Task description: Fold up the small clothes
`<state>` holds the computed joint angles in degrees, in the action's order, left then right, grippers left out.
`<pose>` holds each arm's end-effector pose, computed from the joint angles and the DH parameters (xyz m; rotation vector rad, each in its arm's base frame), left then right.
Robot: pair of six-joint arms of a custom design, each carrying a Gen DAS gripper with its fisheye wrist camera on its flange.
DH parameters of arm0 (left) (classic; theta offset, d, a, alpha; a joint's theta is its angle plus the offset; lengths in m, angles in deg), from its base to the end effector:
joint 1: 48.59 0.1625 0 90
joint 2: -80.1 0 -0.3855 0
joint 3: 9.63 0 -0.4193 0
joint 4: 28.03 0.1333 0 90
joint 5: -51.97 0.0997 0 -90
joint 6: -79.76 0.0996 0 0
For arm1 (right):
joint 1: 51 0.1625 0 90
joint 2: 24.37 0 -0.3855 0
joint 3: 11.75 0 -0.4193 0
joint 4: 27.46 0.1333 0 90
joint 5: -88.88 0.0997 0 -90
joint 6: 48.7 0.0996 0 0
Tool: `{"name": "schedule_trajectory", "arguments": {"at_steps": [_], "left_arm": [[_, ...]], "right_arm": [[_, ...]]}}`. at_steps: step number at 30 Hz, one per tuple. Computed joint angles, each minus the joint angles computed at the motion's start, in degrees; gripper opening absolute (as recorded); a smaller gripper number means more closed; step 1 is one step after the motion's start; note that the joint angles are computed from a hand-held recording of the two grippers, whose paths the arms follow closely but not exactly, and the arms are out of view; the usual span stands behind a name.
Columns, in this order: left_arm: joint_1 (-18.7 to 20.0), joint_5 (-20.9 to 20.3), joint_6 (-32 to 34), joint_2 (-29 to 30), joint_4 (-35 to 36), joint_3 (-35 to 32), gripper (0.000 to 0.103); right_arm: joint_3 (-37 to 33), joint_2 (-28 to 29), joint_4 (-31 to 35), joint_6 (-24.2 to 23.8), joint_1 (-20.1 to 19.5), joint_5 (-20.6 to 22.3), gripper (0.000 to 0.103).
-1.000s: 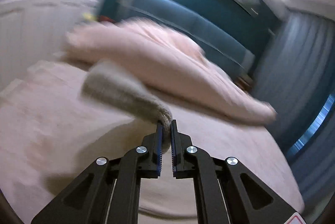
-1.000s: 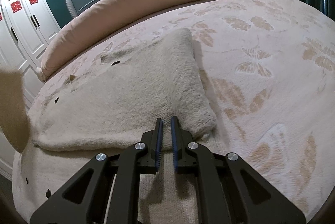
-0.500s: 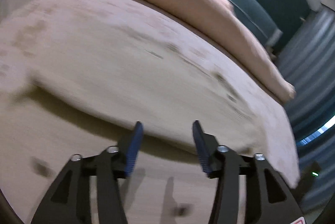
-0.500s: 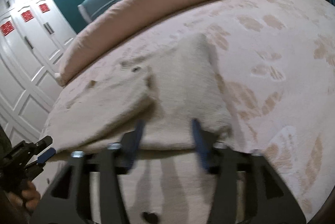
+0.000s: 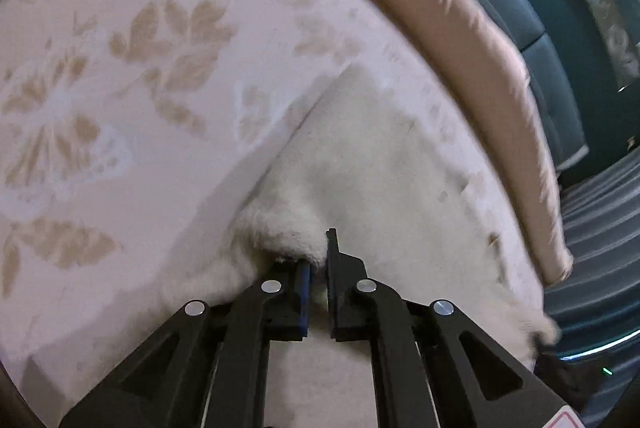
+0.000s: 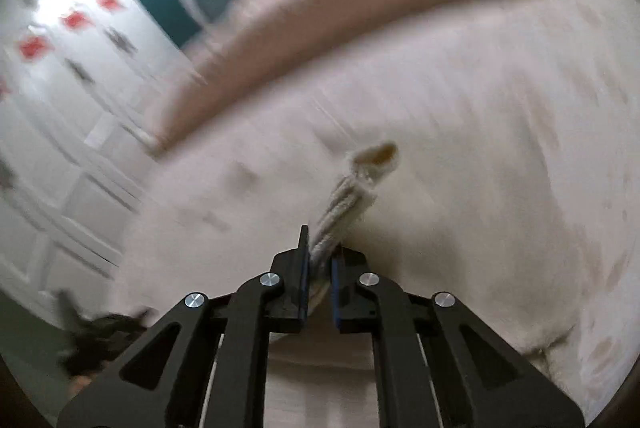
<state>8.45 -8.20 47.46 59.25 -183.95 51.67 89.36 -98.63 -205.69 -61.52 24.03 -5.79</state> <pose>-0.2854 -0.7762 -0.0075 -0.1520 2.7927 -0.9323 -0.0376 -0.6251 0.3841 -0.1057 -2.4581 1.3930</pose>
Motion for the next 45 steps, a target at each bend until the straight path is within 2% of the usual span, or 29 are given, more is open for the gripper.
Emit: {"name": "schedule_trajectory", "arguments": {"at_steps": [2,3,4,6,7,8,12,13,15,16,18,20,22,23,24,26,28,32,37,38,39,40,44,45], "left_arm": [[-0.99,2.68,4.5,0.22,-3.28,0.06,0.004],[-1.43,3.91,6.58,0.39,-4.26,0.21,0.004],[-1.43,4.42,7.68,1.04,-3.54,-0.72,0.004],[-1.65,7.46,8.96,3.06,1.34,-3.04,0.004],[-1.62,8.54,8.35,3.83,3.92,-3.76,0.004],[-1.4,8.4,7.66,3.82,4.69,-3.48,0.004],[-1.87,9.85,9.39,2.74,0.86,0.32,0.004],[-1.85,10.17,9.99,2.93,0.52,0.35,0.005],[-1.84,10.88,11.18,3.46,-0.32,0.21,0.005],[-2.0,11.27,11.86,3.35,-0.64,0.6,0.005],[-2.08,11.44,12.98,3.34,-1.63,0.99,0.006],[-1.78,10.96,14.21,3.42,-3.64,1.55,0.008],[-1.32,10.04,14.44,3.62,-5.13,1.57,0.009],[-1.38,10.15,14.42,3.68,-5.45,1.62,0.01],[-1.45,10.45,14.76,3.79,-6.06,1.75,0.011],[-1.68,11.21,15.62,4.21,-7.02,1.7,0.011],[-1.76,11.55,16.1,4.43,-7.63,1.71,0.011],[-1.47,10.66,16.69,4.46,-9.81,2.34,0.012],[-0.8,8.25,16.64,4.1,-12.32,3.29,0.012],[-0.76,8.09,16.73,4.08,-12.56,3.37,0.012],[-0.72,7.96,16.78,4.08,-12.7,3.39,0.012],[-0.7,7.84,16.81,4.06,-12.78,3.42,0.012],[-0.61,7.5,17.17,4.16,-13.31,3.42,0.012],[-0.59,7.48,17.26,4.23,-13.37,3.36,0.012]], "right_arm": [[3.19,-2.92,-5.26,-1.43,0.18,4.81,0.007],[4.28,-3.46,-7.63,-1.49,-0.13,4.97,0.007],[4.45,-3.29,-8.07,-1.59,-0.44,2.73,0.007],[1.04,0.9,-1.74,-2.51,-2.25,-7.47,0.007],[-0.67,3.06,2.17,-1.07,-3.66,-10.64,0.006],[-0.4,3.35,3.68,1.09,-4.56,-11.41,0.006],[4.49,-1.52,-4.11,0.31,-3.5,-3.68,0.007],[4.28,-1.29,-4.56,-0.23,-3.13,-4.72,0.008],[1.2,1.94,0.21,-1.32,-3.37,-11.44,0.009],[0.25,3.12,2.62,-1.46,-4.33,-12.31,0.008],[2.15,0.75,1.45,0.4,-4.38,-10.4,0.013],[4.59,-1.52,-3.8,2.03,-2.32,-12.8,0.017],[5.58,-2.79,-5.9,0.62,-0.23,-10.43,0.018],[4.49,-2.24,-4.67,-0.48,0.81,-9.98,0.021],[2.45,-0.84,-2.0,-2.1,2.24,-9.53,0.025],[-2.42,3.15,4.46,-6.39,4.86,-7.39,0.045],[-9.57,10.24,10.33,-10.76,7.6,-7.5,0.054],[-22.8,23.44,16.95,-14.89,10.44,-10.33,0.054],[-36.72,34.97,26.15,-16.39,11.64,-14.88,0.054],[-37.66,35.96,26.6,-16.49,11.73,-15.94,0.054],[-38.95,37.05,26.82,-17.32,11.9,-17.0,0.039],[-39.91,37.54,26.91,-17.97,12.14,-16.85,0.004],[-37.42,35.05,21.48,-19.6,12.68,-11.21,0.003],[-37.9,35.51,21.06,-19.62,12.58,-11.35,0.003]]}}
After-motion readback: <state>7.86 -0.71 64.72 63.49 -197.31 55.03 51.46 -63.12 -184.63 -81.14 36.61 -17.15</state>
